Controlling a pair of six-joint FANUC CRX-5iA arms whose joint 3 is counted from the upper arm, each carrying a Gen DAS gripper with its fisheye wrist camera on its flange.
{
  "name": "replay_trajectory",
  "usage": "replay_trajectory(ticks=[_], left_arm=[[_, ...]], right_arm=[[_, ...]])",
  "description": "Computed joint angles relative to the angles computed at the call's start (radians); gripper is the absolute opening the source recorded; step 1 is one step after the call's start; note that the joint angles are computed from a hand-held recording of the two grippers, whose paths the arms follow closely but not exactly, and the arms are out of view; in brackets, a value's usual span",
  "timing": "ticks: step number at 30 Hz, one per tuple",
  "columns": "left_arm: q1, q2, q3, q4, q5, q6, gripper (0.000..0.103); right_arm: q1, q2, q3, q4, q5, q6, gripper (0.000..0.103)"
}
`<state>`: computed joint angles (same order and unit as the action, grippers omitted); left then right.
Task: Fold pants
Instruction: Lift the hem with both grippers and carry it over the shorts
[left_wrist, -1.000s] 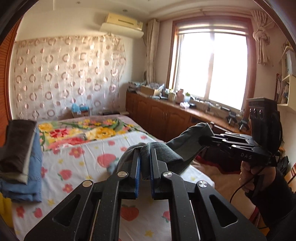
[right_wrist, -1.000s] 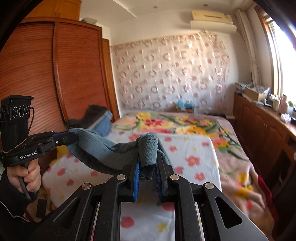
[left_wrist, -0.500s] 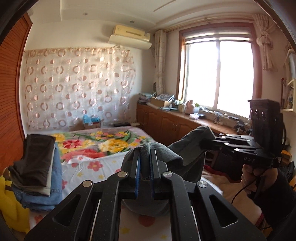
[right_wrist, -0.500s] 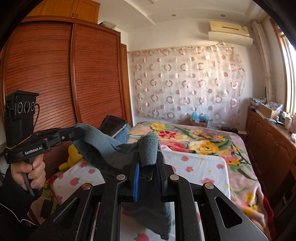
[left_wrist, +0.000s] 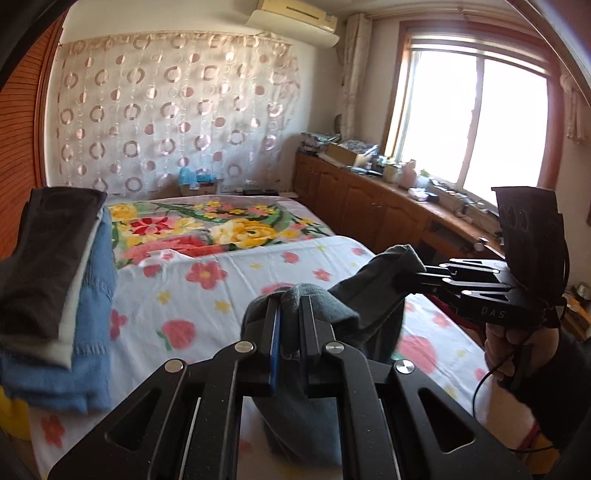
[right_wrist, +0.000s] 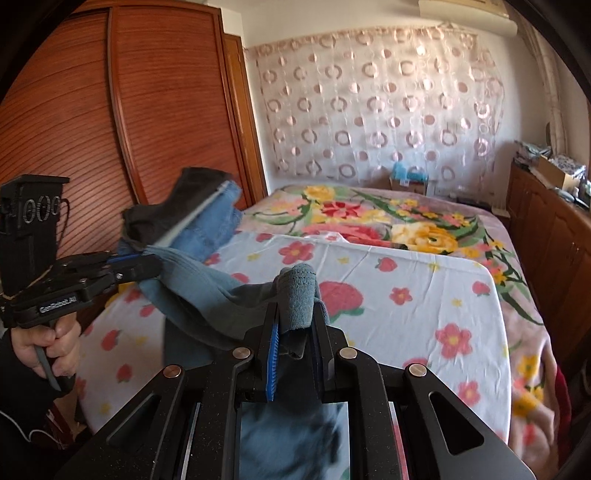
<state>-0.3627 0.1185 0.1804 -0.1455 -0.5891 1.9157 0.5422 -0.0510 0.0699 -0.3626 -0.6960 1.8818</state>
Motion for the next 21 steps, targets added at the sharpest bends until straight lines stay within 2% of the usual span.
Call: replay_trajectory(ticks=[4, 7, 12, 15, 18, 21], left_arm=[[0.041, 0.080, 0.106, 0.045, -0.035, -0.050, 0.009], [0.050, 0.135, 0.238, 0.010, -0.082, -0.059, 0.009], [0.031, 0.140, 0.361, -0.075, -0.081, -0.052, 0.009], [0.015, 0.116, 0.350, -0.103, -0.086, -0.046, 0.009], [0.000, 0.067, 0.258, -0.132, -0.074, -0.019, 0.009], [-0.006, 0.036, 0.165, -0.114, -0.076, -0.003, 0.009]], right_arm=[[-0.008, 0.156, 0.198, 0.057, -0.057, -0.014, 0.015], [0.005, 0.233, 0.322, 0.122, -0.043, -0.048, 0.015], [0.010, 0.264, 0.418, 0.164, 0.046, -0.089, 0.015], [0.015, 0.249, 0.404, 0.180, 0.093, -0.118, 0.015], [0.026, 0.214, 0.332, 0.189, 0.125, -0.130, 0.015], [0.036, 0.207, 0.280, 0.189, 0.107, -0.140, 0.015]])
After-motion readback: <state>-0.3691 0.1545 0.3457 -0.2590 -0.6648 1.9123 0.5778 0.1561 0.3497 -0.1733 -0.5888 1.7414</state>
